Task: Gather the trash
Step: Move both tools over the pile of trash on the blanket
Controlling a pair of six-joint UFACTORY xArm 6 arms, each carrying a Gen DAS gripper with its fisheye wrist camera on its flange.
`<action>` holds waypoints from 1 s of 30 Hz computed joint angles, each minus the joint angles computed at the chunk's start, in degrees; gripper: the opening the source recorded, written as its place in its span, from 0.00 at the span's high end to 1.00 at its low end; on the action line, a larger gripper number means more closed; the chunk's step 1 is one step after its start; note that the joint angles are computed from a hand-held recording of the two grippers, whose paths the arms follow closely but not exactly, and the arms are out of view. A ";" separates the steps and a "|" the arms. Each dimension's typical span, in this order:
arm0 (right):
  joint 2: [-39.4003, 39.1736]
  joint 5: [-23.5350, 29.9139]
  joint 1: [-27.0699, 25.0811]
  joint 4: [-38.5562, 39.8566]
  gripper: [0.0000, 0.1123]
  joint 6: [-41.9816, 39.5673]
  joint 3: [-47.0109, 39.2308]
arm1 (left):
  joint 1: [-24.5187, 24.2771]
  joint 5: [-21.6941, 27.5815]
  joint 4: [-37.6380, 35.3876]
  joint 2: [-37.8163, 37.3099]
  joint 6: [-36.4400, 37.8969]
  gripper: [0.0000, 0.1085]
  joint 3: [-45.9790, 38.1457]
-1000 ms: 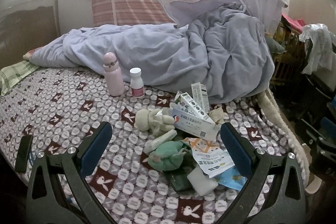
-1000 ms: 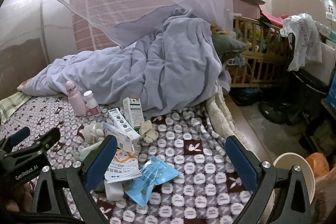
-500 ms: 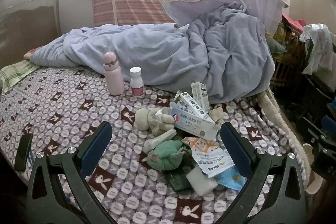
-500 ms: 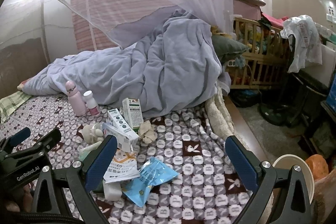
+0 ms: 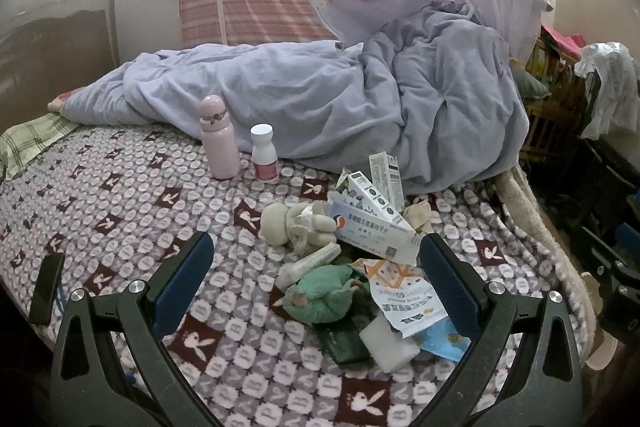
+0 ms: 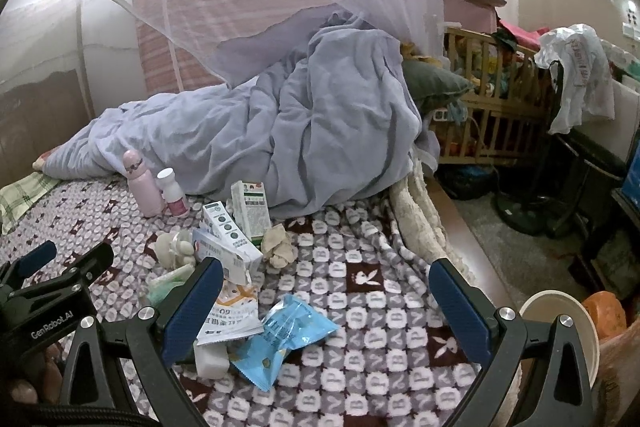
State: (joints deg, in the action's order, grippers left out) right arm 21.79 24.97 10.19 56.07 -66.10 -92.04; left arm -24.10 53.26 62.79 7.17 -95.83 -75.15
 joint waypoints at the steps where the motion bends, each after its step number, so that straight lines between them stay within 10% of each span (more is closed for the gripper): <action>1: 0.06 0.12 0.01 -0.23 0.09 0.16 -0.01 | 0.04 0.09 0.04 -0.01 -0.08 0.06 0.06; 30: 3.07 2.29 -0.32 -5.90 0.09 5.73 -2.27 | 1.46 -1.72 -0.55 1.57 -1.29 0.06 -0.09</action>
State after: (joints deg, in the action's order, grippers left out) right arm 24.85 27.26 9.86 50.18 -60.37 -94.32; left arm -22.64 51.54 62.24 8.74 -97.12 -75.24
